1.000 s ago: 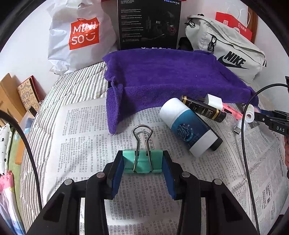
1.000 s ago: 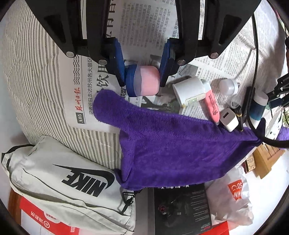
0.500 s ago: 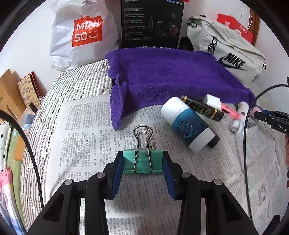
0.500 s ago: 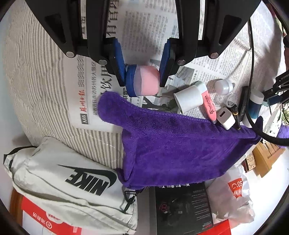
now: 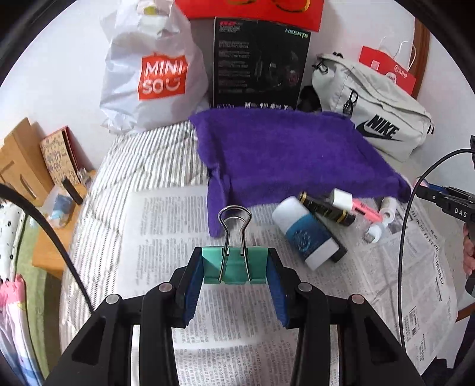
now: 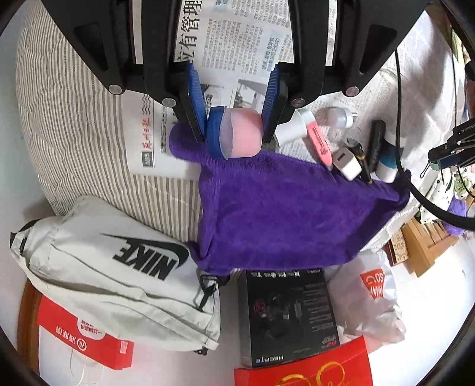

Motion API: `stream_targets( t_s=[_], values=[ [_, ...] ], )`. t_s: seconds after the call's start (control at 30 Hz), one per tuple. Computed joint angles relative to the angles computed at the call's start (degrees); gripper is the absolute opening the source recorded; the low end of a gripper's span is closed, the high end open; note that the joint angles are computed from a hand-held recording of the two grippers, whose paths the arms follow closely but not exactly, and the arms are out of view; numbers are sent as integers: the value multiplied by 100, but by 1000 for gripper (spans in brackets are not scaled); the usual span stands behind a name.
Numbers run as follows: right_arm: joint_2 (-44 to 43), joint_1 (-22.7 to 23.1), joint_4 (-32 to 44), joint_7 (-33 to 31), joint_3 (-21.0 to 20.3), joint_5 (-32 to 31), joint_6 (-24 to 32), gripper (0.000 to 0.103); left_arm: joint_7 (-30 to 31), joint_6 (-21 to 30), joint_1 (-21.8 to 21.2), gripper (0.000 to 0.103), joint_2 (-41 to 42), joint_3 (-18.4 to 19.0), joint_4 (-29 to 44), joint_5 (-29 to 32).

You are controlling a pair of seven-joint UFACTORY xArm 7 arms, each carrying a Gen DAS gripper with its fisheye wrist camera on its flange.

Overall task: Organize rigid objects
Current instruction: 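Carry the clip onto the purple towel while right tool lowers the cylinder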

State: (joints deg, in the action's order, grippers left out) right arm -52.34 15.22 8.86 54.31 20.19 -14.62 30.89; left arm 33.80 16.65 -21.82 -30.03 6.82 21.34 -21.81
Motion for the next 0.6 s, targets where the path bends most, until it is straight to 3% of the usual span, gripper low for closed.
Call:
stream_targets(
  t_s=[0.27,0.47,0.6],
  values=[
    [240,-333,307,-301,-135,-149,-223,36,-18,71,-46,39,188,-134,516,109],
    [602,-712,626,-495,-69,-320,-490,36,143,-77,-259,39,803,-58,1123,-347],
    [1170,-1129,823,-464,-2,-482,-960,36,350,-111,-329,39,1358,-126,1563,-788]
  ],
)
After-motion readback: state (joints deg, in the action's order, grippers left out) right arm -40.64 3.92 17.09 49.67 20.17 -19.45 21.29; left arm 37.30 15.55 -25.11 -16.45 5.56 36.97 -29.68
